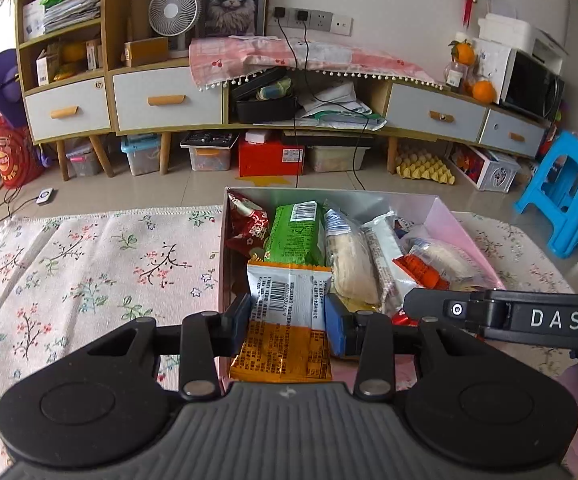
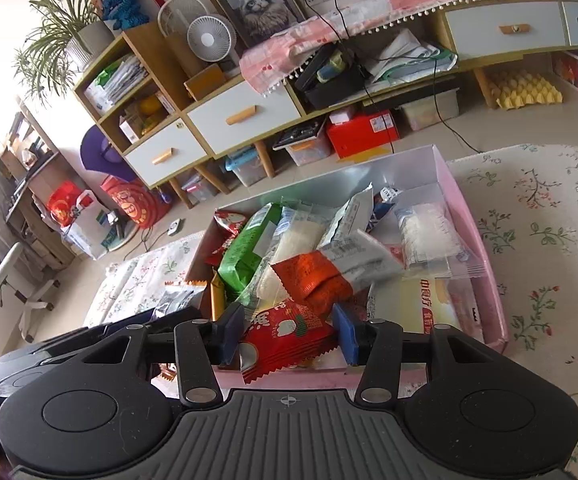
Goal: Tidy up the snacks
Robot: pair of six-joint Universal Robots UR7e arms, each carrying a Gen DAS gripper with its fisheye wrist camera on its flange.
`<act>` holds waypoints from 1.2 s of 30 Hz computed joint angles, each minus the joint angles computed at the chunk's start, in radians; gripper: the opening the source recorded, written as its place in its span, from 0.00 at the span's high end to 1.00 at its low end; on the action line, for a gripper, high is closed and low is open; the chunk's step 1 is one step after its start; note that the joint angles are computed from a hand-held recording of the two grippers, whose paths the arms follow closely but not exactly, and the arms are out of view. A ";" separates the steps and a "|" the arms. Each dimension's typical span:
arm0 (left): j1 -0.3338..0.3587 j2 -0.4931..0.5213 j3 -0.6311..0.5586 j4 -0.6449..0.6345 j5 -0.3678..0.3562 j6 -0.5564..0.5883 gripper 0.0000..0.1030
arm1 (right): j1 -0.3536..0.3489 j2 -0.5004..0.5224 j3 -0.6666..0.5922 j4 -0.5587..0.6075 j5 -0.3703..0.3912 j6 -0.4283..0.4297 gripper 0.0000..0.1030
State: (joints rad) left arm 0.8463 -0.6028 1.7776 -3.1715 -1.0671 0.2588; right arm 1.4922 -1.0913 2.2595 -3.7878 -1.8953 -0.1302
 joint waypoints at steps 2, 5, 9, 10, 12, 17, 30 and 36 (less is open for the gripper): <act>0.002 0.007 -0.005 -0.001 0.008 0.009 0.65 | -0.002 0.010 -0.005 -0.001 -0.007 -0.007 0.54; 0.004 0.016 -0.007 -0.012 0.023 0.023 0.65 | -0.011 0.017 -0.007 0.000 -0.011 -0.018 0.54; 0.006 0.023 -0.012 -0.013 0.037 0.021 0.64 | -0.015 0.020 -0.006 -0.005 -0.014 -0.030 0.53; 0.006 0.024 -0.013 -0.013 0.038 0.021 0.64 | -0.014 0.018 -0.007 -0.001 -0.014 -0.029 0.53; 0.007 0.022 -0.011 -0.016 0.035 0.027 0.62 | -0.013 0.013 -0.008 0.009 -0.012 -0.027 0.51; 0.000 0.014 -0.003 -0.016 0.031 0.029 0.55 | -0.016 -0.006 -0.005 0.039 -0.001 0.000 0.46; -0.038 -0.075 0.085 0.030 0.048 -0.052 0.14 | 0.053 -0.083 0.062 0.056 -0.057 -0.030 0.24; -0.065 -0.128 0.146 0.058 0.070 -0.105 0.04 | 0.098 -0.114 0.107 0.039 -0.132 -0.054 0.17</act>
